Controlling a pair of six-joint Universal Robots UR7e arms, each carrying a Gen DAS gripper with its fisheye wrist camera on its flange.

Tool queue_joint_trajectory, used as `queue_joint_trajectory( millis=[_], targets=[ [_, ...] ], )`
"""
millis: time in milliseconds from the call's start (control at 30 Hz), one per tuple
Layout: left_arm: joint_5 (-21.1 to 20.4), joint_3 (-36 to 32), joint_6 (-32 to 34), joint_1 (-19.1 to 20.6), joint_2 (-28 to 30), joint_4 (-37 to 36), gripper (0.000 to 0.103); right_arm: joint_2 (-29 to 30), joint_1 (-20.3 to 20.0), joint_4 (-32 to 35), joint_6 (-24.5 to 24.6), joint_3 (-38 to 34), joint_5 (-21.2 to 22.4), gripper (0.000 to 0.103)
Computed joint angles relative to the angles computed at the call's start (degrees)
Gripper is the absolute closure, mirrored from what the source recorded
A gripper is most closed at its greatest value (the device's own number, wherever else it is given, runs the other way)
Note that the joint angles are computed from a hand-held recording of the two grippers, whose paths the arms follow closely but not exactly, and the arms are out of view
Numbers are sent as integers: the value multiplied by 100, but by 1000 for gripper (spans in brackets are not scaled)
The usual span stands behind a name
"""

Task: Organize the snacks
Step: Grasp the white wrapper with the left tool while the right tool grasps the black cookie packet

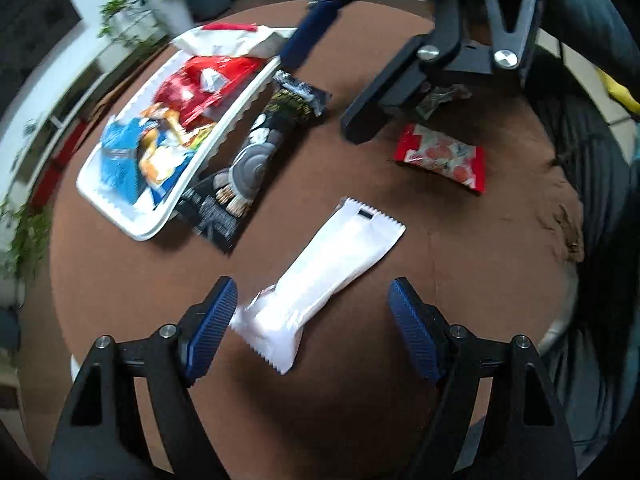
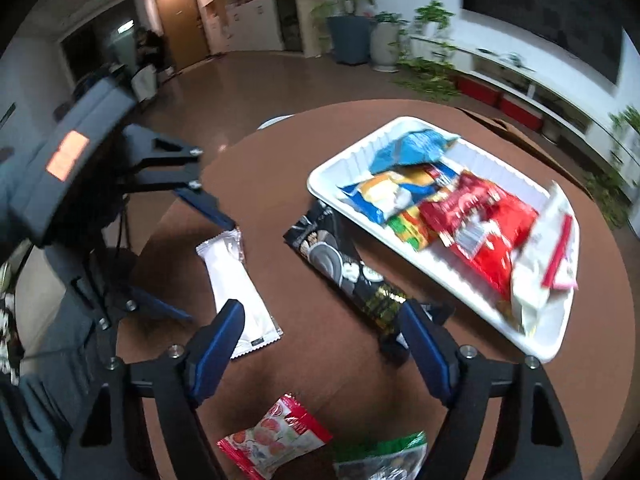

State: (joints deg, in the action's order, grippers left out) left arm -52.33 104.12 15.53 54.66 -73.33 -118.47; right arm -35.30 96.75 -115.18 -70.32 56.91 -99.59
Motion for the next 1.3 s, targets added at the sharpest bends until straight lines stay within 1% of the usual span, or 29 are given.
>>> queue_joint_trajectory(
  millis=[33,100,133,200,267,333,400,433,533,633,700,767,800,867,933,1133,1200,1267,1300],
  targets=[
    [-112,-60,81,34,17,60,26,78,25,194,-67,-168,-30,23],
    [-177,-245,184,100,142,333,26,276,79,651,-130,-587,-93,24],
    [-183,-303,213,116,202,420,27,352,103,785,-165,-724,-122,25],
    [-191,-444,205,163,301,678,32,516,168,1021,-269,-974,-264,27],
    [-338,-533,170,209,355,816,35,639,220,1146,-353,-1120,-434,29],
    [-391,-574,164,237,384,878,36,720,275,1112,-483,-1117,-672,34],
    [-445,-650,197,286,447,956,36,832,306,1075,-528,-1190,-870,37],
    [-423,-678,197,291,498,995,36,876,311,1055,-526,-1230,-933,37],
    [-550,-897,194,414,632,1121,38,1028,323,989,-507,-1368,-1161,37],
    [-545,-954,175,442,667,1154,39,1148,345,976,-503,-1489,-1386,37],
    [-502,-1016,99,442,695,1230,39,1198,363,972,-535,-1527,-1532,39],
    [-402,-1094,-10,458,757,1304,37,1253,382,976,-546,-1562,-1707,43],
    [-360,-1141,-59,458,772,1376,37,1267,395,889,-581,-1522,-1846,47],
    [-289,-1240,-163,468,818,1515,37,1275,404,657,-680,-1401,-2087,48],
    [-227,-1351,-260,487,879,1645,37,1250,385,635,-673,-1372,-2030,49],
    [-30,-1321,-397,368,939,1663,37,1414,421,739,-508,-1627,-2156,50],
    [-43,-1339,-455,333,1007,1670,37,1398,446,617,-547,-1525,-2174,50],
    [-68,-1338,-506,315,1025,1700,37,1460,487,646,-503,-1591,-2182,50],
    [-98,-1344,-505,310,1029,1722,39,1498,503,681,-445,-1628,-2196,50]
  ],
)
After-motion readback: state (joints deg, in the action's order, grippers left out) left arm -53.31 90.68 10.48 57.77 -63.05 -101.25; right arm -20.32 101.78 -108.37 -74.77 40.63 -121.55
